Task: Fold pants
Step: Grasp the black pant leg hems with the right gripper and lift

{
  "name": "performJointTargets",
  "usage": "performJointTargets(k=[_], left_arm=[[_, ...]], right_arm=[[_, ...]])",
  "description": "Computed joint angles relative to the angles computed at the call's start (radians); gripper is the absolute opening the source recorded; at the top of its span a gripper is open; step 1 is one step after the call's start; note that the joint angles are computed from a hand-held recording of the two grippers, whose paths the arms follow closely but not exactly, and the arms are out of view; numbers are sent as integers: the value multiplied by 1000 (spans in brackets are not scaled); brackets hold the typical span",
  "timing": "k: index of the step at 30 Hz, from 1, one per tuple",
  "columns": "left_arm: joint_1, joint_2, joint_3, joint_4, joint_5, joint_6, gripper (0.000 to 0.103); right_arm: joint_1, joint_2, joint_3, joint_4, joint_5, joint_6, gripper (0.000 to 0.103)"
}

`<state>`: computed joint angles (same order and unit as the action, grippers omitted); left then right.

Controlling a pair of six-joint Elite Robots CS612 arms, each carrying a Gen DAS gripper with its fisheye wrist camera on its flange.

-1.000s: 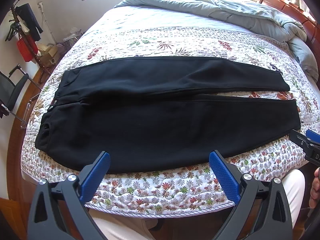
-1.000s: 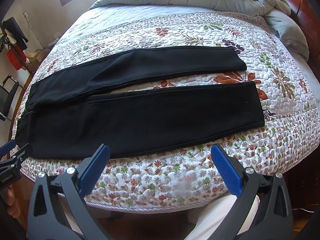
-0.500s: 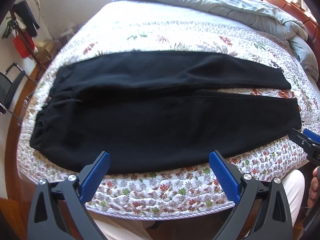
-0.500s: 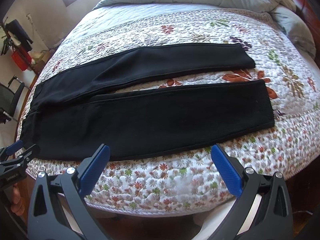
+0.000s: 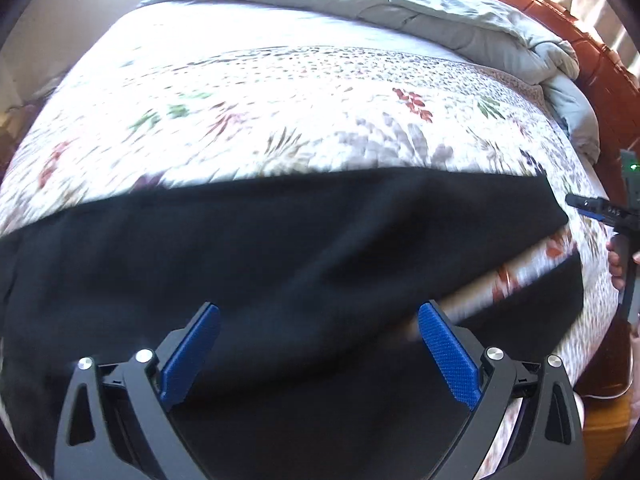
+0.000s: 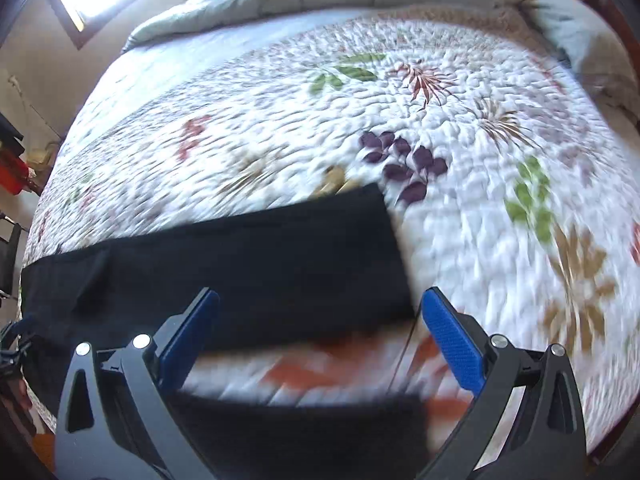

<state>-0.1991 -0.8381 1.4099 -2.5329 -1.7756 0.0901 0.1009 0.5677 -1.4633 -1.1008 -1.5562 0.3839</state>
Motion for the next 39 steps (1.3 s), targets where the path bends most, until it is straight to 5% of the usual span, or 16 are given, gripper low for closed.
performJointTargets(k=[8,10,13,15,22,26,33,35,36,37,38,39], left_arm=[[-15,146,-238,145,-117,142,99],[-22,166,-272,176,-127,189,99],[-33,188,-321,245,-147,267,99],[-39,201,-347,274,-156,311,99],[-62,241,-428,395,-206,521,99],[-62,267,-492,519,-272,609,99],[-55,338,-643,775,-341,649,99],[-51,340,-646,791,-355,650,92],[-49,337,-641,792,-351,648,70],[-51,328,-620,756,-327,634,26],[-51,314,-585,678,-293,600,11],[-45,301,-559,636,-300,562,10]], right_arm=[[-60,2,89,-17,134,-111,101],[-62,9,85,-34,189,-162,79],[-43,-12,101,3,116,-277,25],[-51,-10,77,7,158,-317,9],[-85,23,-76,-86,348,-392,9],[-85,18,-106,-142,390,-427,6],[-95,19,-131,-182,424,-434,5],[-93,22,-131,-184,414,-437,5],[-93,24,-130,-190,408,-430,5],[-93,27,-133,-197,405,-418,5],[-92,33,-137,-204,399,-407,5],[-93,38,-139,-213,392,-391,5]])
